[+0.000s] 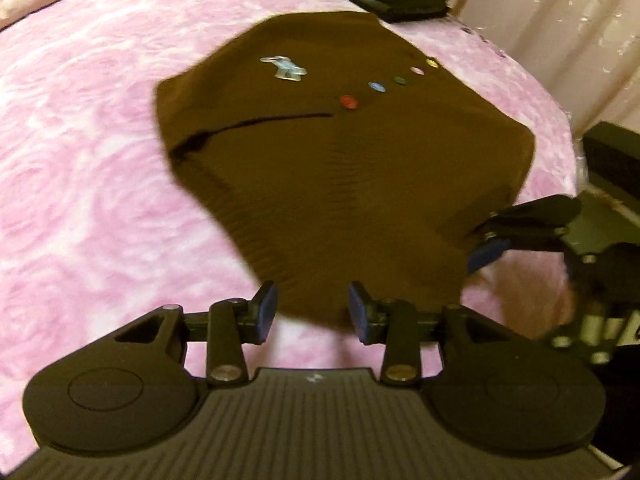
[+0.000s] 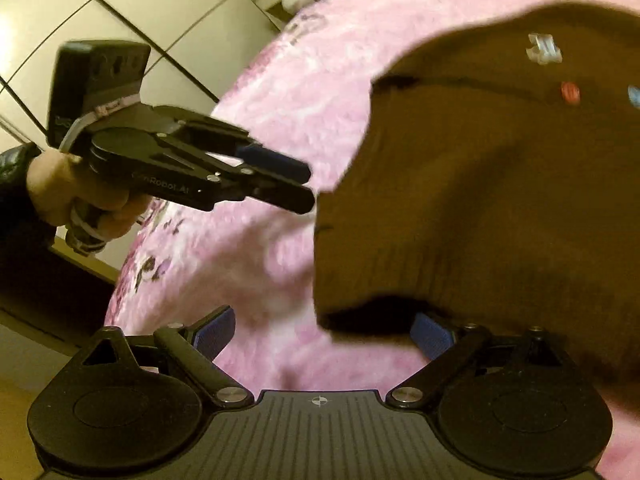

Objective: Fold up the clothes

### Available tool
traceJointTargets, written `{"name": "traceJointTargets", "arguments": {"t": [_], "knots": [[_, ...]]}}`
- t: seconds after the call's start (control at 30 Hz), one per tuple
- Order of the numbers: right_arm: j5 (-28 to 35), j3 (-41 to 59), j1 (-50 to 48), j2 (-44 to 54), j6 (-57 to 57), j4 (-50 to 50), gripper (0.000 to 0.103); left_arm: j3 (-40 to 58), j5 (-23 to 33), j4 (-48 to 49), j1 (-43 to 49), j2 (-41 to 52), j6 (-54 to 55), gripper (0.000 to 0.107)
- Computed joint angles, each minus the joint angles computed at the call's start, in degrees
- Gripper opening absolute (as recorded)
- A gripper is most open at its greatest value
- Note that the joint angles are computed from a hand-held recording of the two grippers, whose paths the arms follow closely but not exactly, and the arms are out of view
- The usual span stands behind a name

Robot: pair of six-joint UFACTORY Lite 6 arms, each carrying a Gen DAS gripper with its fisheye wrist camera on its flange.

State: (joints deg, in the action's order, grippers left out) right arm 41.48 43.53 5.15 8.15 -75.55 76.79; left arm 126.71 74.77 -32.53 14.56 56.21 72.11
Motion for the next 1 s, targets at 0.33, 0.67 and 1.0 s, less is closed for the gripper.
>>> {"name": "traceJointTargets", "arguments": {"t": [0.33,0.67,1.0], "knots": [[0.8,-10.5,-27.8,-26.8,21.6,-34.8,0.096,-21.4,-13.2,7.6,-4.6,-10.7,4.6,0.038],[2.0,9.7,-53.2,-11.8,5.8,-47.8,0.096,-44.1,-21.5,-0.4,-15.9,-33.2,14.0,0.036],[19.3,44.3,-62.4,22.2,-8.3,-45.5,0.096,-35.8,-30.1,4.4,-42.9,-23.2,-13.3,0.006]]}}
